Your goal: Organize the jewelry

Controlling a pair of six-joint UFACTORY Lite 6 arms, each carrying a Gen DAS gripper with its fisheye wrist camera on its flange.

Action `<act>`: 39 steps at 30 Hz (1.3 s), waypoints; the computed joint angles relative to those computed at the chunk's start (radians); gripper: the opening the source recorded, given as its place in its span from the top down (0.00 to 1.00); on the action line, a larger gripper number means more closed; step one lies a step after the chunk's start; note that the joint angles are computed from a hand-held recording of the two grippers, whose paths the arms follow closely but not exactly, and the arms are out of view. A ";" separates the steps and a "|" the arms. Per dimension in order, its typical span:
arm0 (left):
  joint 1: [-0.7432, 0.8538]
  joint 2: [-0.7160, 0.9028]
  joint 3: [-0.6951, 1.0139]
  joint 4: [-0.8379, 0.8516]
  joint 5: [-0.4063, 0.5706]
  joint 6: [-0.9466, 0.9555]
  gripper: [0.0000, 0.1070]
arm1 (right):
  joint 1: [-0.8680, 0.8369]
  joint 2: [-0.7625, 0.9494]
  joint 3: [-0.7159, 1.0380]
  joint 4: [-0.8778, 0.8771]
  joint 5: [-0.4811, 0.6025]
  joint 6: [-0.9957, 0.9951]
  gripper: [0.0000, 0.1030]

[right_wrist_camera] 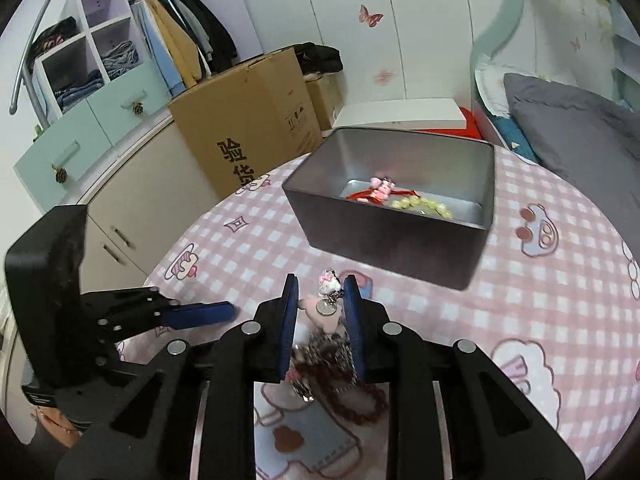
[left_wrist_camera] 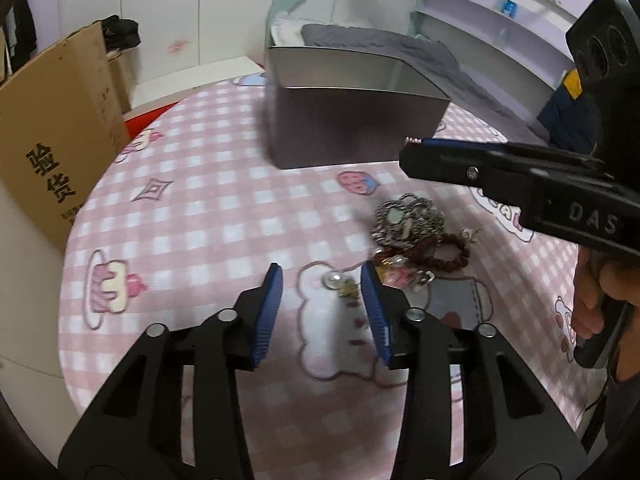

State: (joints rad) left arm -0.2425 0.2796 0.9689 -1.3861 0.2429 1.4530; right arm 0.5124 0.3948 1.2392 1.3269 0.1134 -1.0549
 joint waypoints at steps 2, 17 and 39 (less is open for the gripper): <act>-0.011 0.010 0.014 0.047 0.008 -0.051 0.67 | 0.002 -0.015 -0.024 0.050 -0.002 -0.047 0.79; -0.052 0.038 0.053 0.277 -0.060 -0.281 0.91 | -0.033 -0.073 -0.088 0.357 0.025 -0.373 0.79; -0.006 0.342 0.713 0.579 0.224 -0.698 0.91 | -0.156 0.163 0.341 -0.436 0.164 0.381 0.79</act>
State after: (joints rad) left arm -0.2488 0.6212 1.6820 -0.8067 0.4671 0.7550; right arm 0.3562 0.5581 1.5804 0.8909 0.2776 -0.6742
